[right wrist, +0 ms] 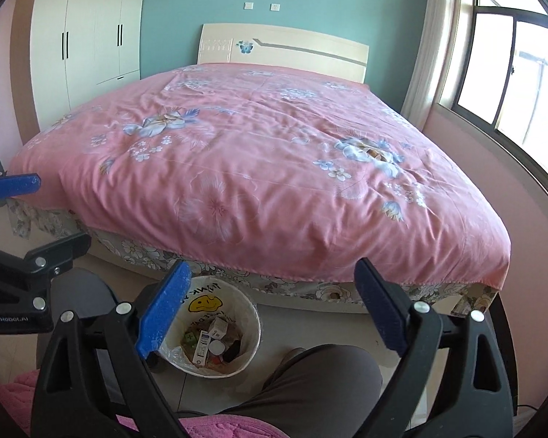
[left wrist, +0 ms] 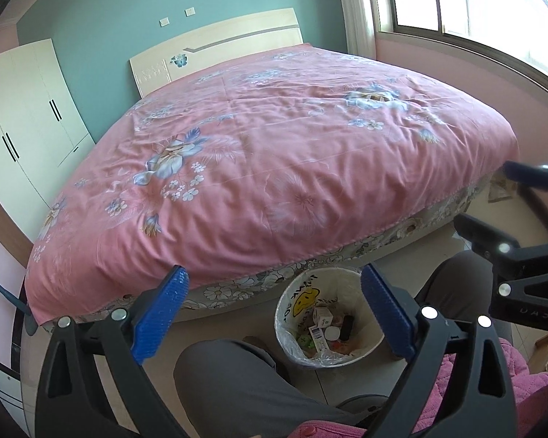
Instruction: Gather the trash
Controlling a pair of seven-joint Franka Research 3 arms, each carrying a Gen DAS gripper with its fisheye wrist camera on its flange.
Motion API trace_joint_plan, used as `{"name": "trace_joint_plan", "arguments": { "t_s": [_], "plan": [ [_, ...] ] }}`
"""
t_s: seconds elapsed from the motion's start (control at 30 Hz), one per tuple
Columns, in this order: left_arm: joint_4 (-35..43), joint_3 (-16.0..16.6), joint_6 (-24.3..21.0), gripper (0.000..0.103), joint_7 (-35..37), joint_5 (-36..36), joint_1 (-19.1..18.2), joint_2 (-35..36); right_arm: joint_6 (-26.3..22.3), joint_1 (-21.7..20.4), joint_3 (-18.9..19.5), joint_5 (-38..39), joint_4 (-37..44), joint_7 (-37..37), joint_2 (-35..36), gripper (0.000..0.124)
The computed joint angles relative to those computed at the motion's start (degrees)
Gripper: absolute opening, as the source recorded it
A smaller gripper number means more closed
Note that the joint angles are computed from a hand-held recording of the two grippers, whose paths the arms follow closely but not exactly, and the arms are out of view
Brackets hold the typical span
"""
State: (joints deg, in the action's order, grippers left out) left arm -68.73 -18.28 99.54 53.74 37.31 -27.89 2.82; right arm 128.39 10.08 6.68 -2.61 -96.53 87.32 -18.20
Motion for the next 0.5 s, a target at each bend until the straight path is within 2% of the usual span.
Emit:
{"name": "trace_joint_plan", "arguments": {
  "t_s": [0.5],
  "plan": [
    [-3.32,-0.75,1.42,0.097,-3.63,-1.01,0.9,-2.3,1.97,-0.43,0.59,0.27,-3.12,1.68,-2.96,0.089]
  ]
}}
